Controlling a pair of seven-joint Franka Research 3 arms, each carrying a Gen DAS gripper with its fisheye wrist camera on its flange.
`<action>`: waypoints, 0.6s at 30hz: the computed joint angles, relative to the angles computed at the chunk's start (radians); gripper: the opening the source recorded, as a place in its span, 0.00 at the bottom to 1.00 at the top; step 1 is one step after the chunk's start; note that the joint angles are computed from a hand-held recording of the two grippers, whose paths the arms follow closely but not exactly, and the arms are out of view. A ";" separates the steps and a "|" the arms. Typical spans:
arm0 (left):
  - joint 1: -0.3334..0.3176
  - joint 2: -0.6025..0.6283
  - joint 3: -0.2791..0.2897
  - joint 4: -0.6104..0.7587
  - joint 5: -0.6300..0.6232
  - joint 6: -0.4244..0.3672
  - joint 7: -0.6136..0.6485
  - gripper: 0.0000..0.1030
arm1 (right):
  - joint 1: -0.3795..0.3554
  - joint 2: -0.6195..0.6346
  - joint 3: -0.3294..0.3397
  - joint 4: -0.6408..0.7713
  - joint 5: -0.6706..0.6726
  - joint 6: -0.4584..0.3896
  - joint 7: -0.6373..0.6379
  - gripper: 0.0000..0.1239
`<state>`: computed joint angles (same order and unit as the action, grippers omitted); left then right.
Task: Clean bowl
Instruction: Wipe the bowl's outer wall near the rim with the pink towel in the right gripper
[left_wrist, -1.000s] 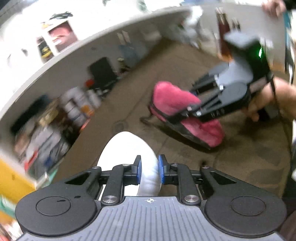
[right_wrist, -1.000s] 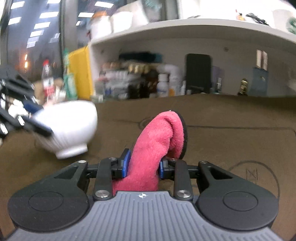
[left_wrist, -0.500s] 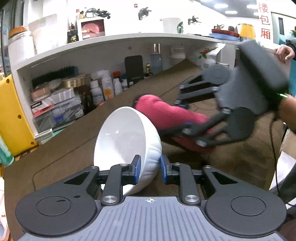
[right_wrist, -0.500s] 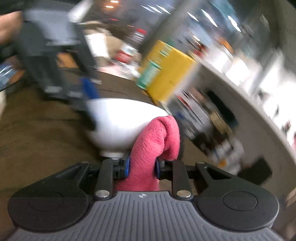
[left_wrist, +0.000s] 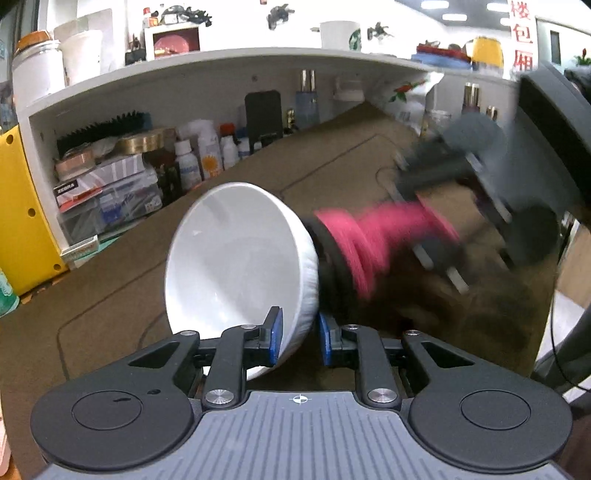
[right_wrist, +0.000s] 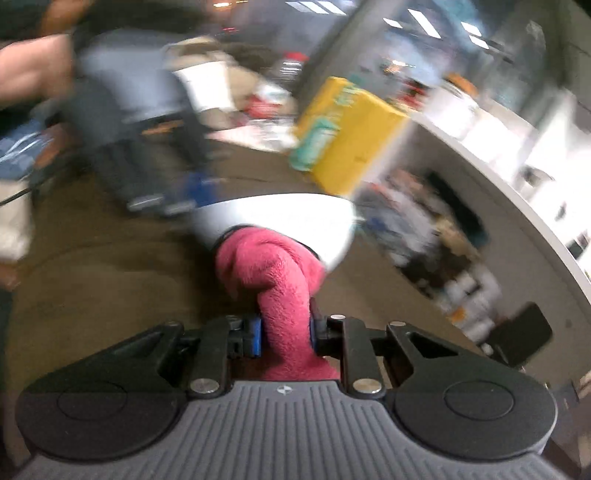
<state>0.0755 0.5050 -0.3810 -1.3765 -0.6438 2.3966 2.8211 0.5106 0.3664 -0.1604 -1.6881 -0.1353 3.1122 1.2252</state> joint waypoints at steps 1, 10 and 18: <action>-0.002 0.001 0.002 -0.001 0.003 0.003 -0.004 0.21 | 0.027 0.025 -0.046 0.031 -0.006 0.011 0.051 0.18; -0.078 0.008 0.047 0.015 0.143 0.107 -0.113 0.45 | -0.051 0.092 -0.001 0.061 0.182 0.106 0.115 0.18; -0.193 0.050 0.102 0.089 0.501 0.178 -0.276 0.19 | -0.265 0.105 0.263 0.010 0.319 0.213 0.050 0.19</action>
